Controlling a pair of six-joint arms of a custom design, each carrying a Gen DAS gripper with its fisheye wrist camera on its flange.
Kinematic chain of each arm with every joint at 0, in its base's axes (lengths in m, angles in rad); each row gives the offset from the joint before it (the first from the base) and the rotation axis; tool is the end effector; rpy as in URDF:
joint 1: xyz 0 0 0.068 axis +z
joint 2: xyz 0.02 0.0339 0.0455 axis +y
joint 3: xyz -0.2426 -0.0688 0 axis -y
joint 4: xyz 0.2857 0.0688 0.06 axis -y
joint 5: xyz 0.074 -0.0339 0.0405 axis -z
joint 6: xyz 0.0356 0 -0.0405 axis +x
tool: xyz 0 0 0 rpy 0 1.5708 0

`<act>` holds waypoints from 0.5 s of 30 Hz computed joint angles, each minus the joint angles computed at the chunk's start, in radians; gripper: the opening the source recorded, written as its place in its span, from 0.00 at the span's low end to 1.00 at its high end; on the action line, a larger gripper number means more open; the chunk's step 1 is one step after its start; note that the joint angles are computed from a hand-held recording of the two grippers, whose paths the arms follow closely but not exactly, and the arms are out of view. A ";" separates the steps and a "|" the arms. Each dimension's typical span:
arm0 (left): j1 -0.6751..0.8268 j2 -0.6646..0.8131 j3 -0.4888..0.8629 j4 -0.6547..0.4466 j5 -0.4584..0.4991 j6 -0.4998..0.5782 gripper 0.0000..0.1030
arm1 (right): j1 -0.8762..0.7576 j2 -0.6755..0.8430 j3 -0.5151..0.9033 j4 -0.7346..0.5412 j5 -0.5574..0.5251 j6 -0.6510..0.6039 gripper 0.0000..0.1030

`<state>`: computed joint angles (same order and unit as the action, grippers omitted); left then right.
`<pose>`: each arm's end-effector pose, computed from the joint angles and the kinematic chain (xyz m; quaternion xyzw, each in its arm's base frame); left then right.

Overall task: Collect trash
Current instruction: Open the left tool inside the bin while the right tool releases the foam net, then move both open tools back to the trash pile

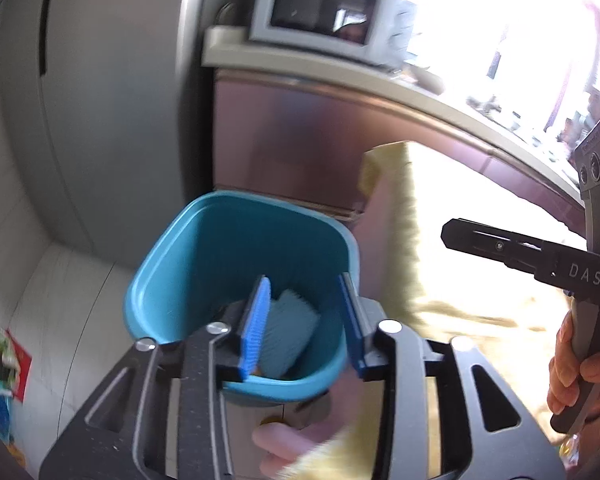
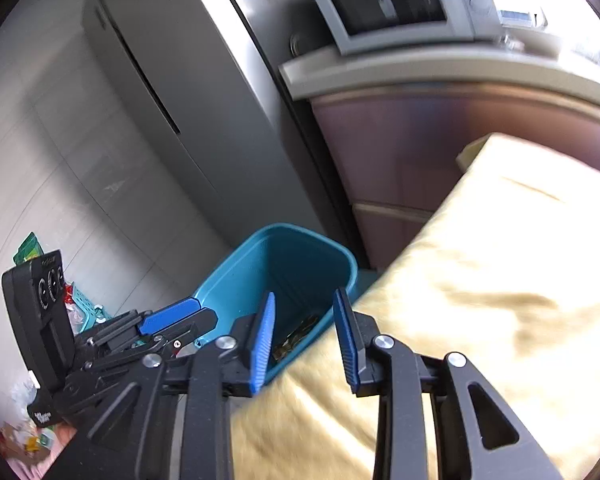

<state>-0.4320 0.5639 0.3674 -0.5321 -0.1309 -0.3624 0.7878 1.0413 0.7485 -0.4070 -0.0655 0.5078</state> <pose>0.1731 -0.0747 0.1735 0.0050 0.9111 -0.1027 0.3992 0.1903 0.1945 0.2273 -0.1401 0.8954 0.2781 0.3183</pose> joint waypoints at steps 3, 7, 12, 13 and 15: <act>-0.138 -0.024 0.017 -0.004 -0.070 -0.041 0.45 | 0.003 -0.187 -0.066 -0.076 0.044 -0.025 0.37; -0.331 0.030 0.058 0.040 -0.147 -0.078 0.50 | -0.006 -0.453 -0.136 -0.233 0.100 -0.046 0.39; -0.524 0.227 0.147 0.156 -0.186 -0.102 0.51 | -0.073 -0.792 -0.168 -0.504 0.140 -0.050 0.39; -0.553 0.281 0.171 0.186 -0.182 -0.103 0.51 | -0.103 -0.849 -0.164 -0.560 0.135 -0.058 0.39; -0.608 0.388 0.223 0.237 -0.177 -0.106 0.51 | -0.221 -0.950 -0.149 -0.666 0.077 -0.098 0.39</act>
